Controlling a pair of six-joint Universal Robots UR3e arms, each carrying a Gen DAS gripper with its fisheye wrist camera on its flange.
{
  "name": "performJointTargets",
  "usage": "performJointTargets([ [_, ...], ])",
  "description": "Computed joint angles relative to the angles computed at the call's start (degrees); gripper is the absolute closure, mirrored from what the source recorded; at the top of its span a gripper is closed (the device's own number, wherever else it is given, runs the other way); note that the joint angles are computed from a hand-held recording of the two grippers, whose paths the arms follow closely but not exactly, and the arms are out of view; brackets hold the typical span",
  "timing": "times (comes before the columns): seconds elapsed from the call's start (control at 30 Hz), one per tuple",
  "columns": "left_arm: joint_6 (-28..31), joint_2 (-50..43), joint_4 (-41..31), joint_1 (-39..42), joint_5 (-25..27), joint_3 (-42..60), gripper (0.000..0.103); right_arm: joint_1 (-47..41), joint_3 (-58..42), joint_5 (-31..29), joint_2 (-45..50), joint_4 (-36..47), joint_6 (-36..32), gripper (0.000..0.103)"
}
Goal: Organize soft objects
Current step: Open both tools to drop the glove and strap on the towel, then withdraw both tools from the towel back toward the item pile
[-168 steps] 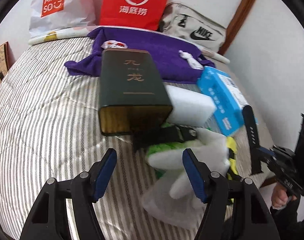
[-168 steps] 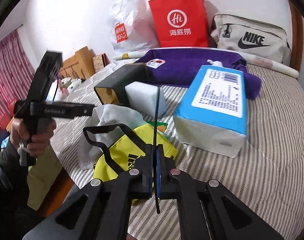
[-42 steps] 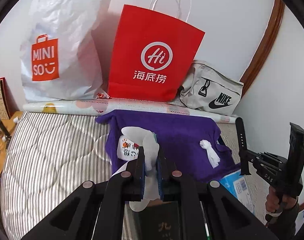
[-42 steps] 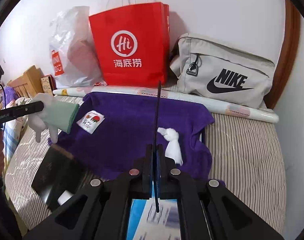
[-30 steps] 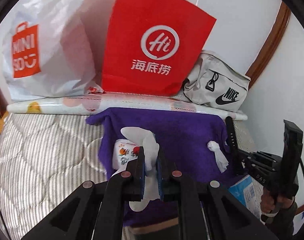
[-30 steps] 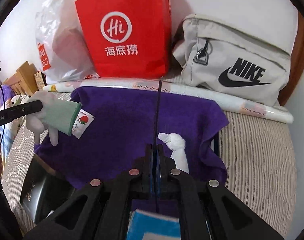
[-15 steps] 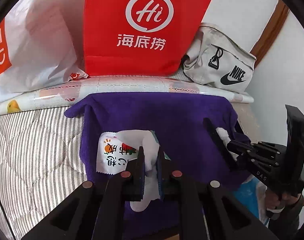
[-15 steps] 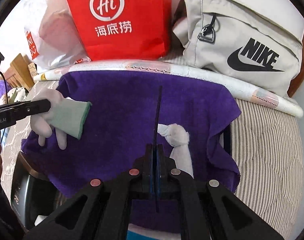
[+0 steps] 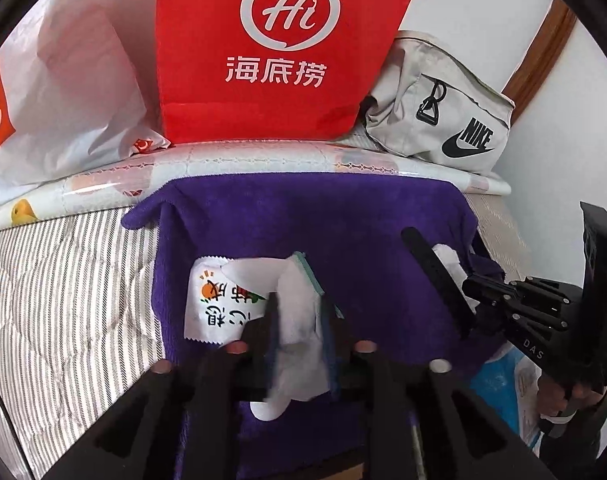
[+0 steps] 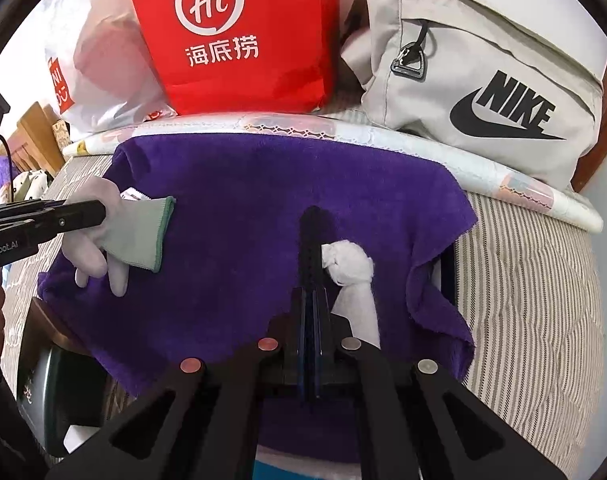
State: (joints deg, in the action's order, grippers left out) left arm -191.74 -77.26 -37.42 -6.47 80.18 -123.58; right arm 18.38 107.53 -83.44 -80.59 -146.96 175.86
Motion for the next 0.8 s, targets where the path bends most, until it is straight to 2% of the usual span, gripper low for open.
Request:
performJointTargets([
  [0.03,-0.6,0.0,-0.1,-0.3,0.4,0.2,0.064,-0.4,0.5,0.5,-0.7,0.2,0.0,0.099],
  [0.07,-1.0,0.2,0.2,-0.9,1.1,0.3,0.058,-0.7,1.0,1.0,-1.3,0.4,0.0,0.098],
  [0.1,-1.4,0.2,0.6,-2.0,2.7,0.6,0.049,-1.0,1.4,1.3,-2.0,0.7,0.0,0.094],
  [0.13,-1.8,0.1,0.9,-3.0,4.1,1.0,0.044,-1.2,1.7,1.6,-2.5,0.9,-0.1,0.091],
  [0.2,-2.4,-0.2,1.0,-5.5,7.6,2.2,0.043,-1.7,2.8,2.3,-4.0,1.3,-0.1,0.072],
  [0.27,-2.7,0.0,-0.2,-7.0,9.0,3.6,0.042,-1.8,3.8,2.5,-5.3,1.0,-0.1,0.064],
  [0.33,-3.0,0.5,-1.3,-7.4,9.1,4.4,0.041,-1.8,4.7,2.6,-6.7,0.9,-0.2,0.062],
  [0.5,-4.7,3.8,-5.4,-8.1,10.0,5.9,0.041,-1.9,7.8,1.9,-11.5,-0.5,-1.1,0.042],
  [0.63,-7.0,7.5,-10.2,-8.1,9.6,7.4,0.041,-3.5,10.4,3.0,-16.4,0.8,-2.1,0.034],
  [0.67,-7.4,8.6,-11.0,-8.1,8.9,7.5,0.041,-3.6,10.8,2.9,-17.8,1.7,-2.2,0.029],
  [0.8,-8.7,13.1,-13.4,-10.5,10.1,7.2,0.041,-2.6,12.3,0.0,-22.5,3.3,-2.0,0.023],
])
